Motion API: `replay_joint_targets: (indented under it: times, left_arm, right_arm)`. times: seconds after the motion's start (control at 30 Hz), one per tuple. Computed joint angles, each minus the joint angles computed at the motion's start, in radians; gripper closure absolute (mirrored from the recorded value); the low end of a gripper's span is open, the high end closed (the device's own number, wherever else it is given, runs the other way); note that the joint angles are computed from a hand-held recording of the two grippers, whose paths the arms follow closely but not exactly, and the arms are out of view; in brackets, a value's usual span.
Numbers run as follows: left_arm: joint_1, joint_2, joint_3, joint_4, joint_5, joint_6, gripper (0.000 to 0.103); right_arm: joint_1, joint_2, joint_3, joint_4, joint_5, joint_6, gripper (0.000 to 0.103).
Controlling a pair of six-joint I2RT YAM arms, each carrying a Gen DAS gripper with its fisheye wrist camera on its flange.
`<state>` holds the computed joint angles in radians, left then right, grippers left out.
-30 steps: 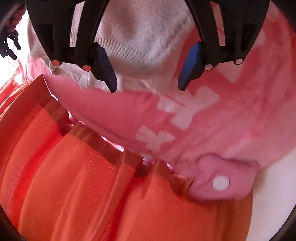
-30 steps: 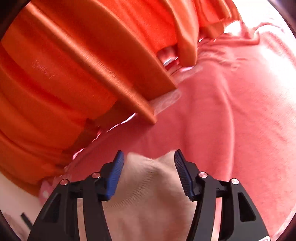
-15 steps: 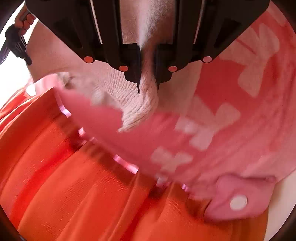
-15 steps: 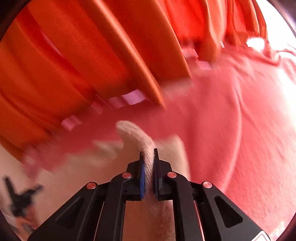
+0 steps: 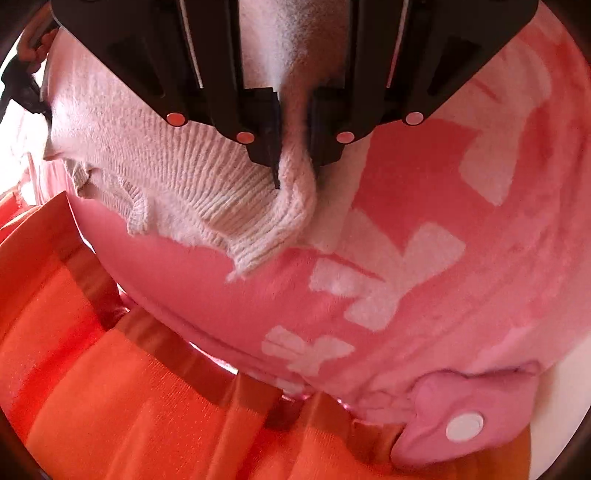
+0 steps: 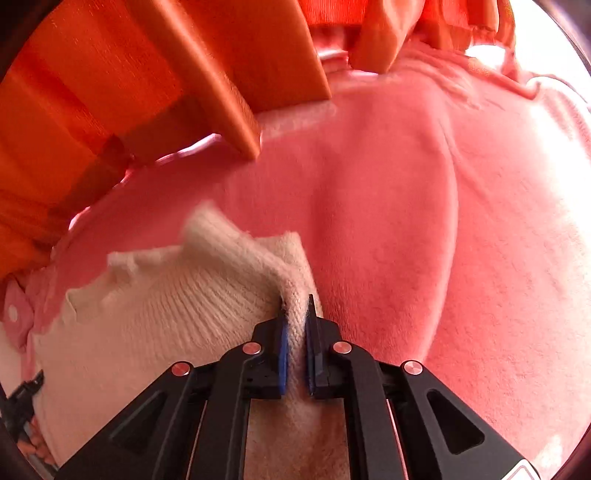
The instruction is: Fold small clothes
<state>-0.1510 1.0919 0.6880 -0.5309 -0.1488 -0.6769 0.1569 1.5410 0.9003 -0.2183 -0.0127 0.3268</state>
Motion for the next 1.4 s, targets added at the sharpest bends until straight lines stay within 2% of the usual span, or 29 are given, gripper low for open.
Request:
replay_joint_targets:
  times: [0.07, 0.13, 0.17, 0.2, 0.27, 0.33, 0.4, 0.47, 0.5, 0.6, 0.67, 0.7, 0.73, 0.77, 0.8, 0.83, 0.87, 0.9, 0.93, 0.97, 1.0, 1.07, 1.13, 1.2, 1.23, 1.27, 1.3, 1.37, 1.4]
  left_arm:
    - [-0.057, -0.04, 0.039, -0.072, -0.09, -0.039, 0.082]
    - [-0.168, -0.121, 0.086, -0.156, -0.234, -0.104, 0.061]
    - [-0.226, -0.176, 0.088, -0.156, -0.282, -0.122, 0.043]
    - [-0.308, -0.239, 0.078, -0.125, -0.314, -0.13, 0.036]
    - [-0.415, -0.25, 0.076, -0.069, -0.281, -0.1, 0.034]
    - [-0.523, -0.144, 0.094, -0.041, -0.231, -0.046, 0.033]
    - [-0.589, -0.013, 0.123, -0.091, -0.253, -0.046, 0.034]
    - [-0.602, 0.068, 0.131, -0.147, -0.26, -0.062, 0.038]
    - [-0.578, 0.079, 0.113, -0.172, -0.25, -0.074, 0.038]
    - [-0.499, -0.041, 0.027, -0.21, -0.253, -0.073, 0.042]
    - [-0.462, -0.078, 0.026, -0.311, -0.342, -0.097, 0.042]
    - [-0.456, -0.076, 0.029, -0.354, -0.385, -0.129, 0.042]
    - [-0.422, -0.099, 0.025, -0.372, -0.39, -0.133, 0.042]
    - [-0.368, -0.13, 0.02, -0.371, -0.366, -0.123, 0.04]
    - [-0.307, -0.175, 0.01, -0.362, -0.332, -0.129, 0.042]
    - [-0.253, -0.219, 0.006, -0.335, -0.295, -0.135, 0.042]
    - [-0.221, -0.238, 0.003, -0.3, -0.268, -0.122, 0.041]
    - [-0.198, -0.246, 0.011, -0.258, -0.244, -0.111, 0.034]
    - [-0.196, -0.233, 0.02, -0.232, -0.243, -0.116, 0.029]
    - [-0.175, -0.2, 0.026, -0.182, -0.228, -0.11, 0.018]
    - [-0.164, -0.171, 0.03, -0.151, -0.21, -0.11, 0.014]
    - [-0.121, -0.07, 0.034, -0.063, -0.14, -0.108, 0.014]
    - [-0.124, 0.007, 0.026, -0.011, -0.128, -0.12, 0.015]
    - [-0.114, 0.065, 0.02, 0.01, -0.132, -0.102, 0.04]
    - [-0.111, 0.047, 0.008, 0.022, -0.133, -0.092, 0.048]
    - [-0.105, 0.011, 0.003, 0.03, -0.124, -0.08, 0.078]
    - [-0.085, -0.012, 0.006, 0.029, -0.102, -0.06, 0.09]
    - [-0.044, -0.038, 0.007, 0.042, -0.064, -0.033, 0.09]
    - [-0.034, -0.024, 0.011, 0.038, -0.068, -0.02, 0.09]
  right_arm:
    - [0.013, -0.104, -0.039, 0.007, 0.002, 0.046, 0.089]
    - [0.066, -0.267, -0.118, 0.082, -0.026, 0.04, 0.087]
    - [0.109, -0.304, -0.141, 0.108, -0.024, 0.015, 0.087]
    - [0.181, -0.323, -0.141, 0.108, -0.018, -0.019, 0.087]
    - [0.314, -0.272, -0.112, 0.071, -0.118, -0.083, 0.087]
    - [0.459, -0.147, -0.058, 0.007, -0.191, -0.129, 0.087]
    - [0.566, -0.05, -0.007, -0.059, -0.144, -0.202, 0.089]
    - [0.594, 0.003, 0.009, -0.105, -0.072, -0.253, 0.095]
    - [0.559, 0.004, -0.001, -0.116, -0.069, -0.26, 0.099]
    - [0.293, -0.081, -0.062, -0.144, -0.218, -0.225, 0.103]
    - [0.114, -0.13, -0.102, -0.16, -0.125, -0.184, 0.103]
    - [0.051, -0.14, -0.117, -0.161, -0.143, -0.181, 0.103]
    - [-0.056, -0.127, -0.11, -0.176, -0.281, -0.196, 0.103]
    - [-0.122, -0.134, -0.113, -0.164, -0.365, -0.125, 0.103]
    - [-0.137, -0.169, -0.125, -0.134, -0.323, -0.104, 0.097]
    - [-0.101, -0.203, -0.136, -0.105, -0.21, -0.097, 0.087]
    - [-0.06, -0.22, -0.14, -0.081, -0.108, -0.098, 0.083]
    - [-0.04, -0.213, -0.137, -0.042, -0.073, -0.098, 0.078]
    - [-0.032, -0.184, -0.122, 0.002, -0.095, -0.071, 0.058]
    - [-0.029, -0.145, -0.096, 0.03, -0.11, -0.05, 0.045]
    - [-0.035, -0.112, -0.082, 0.054, -0.121, -0.042, 0.045]
    - [0.008, -0.047, -0.064, 0.079, -0.077, -0.033, 0.045]
    - [0.051, 0.059, -0.015, 0.076, -0.015, -0.047, 0.045]
    - [0.06, 0.069, -0.009, 0.071, -0.006, -0.056, 0.069]
    - [0.06, 0.044, -0.025, 0.082, -0.028, -0.05, 0.095]
    - [0.061, -0.016, -0.05, 0.101, -0.042, -0.033, 0.094]
    - [0.06, -0.072, -0.077, 0.13, -0.063, -0.026, 0.094]
    - [0.065, -0.163, -0.121, 0.18, -0.064, -0.021, 0.094]
    - [0.07, -0.156, -0.119, 0.183, -0.04, -0.026, 0.094]
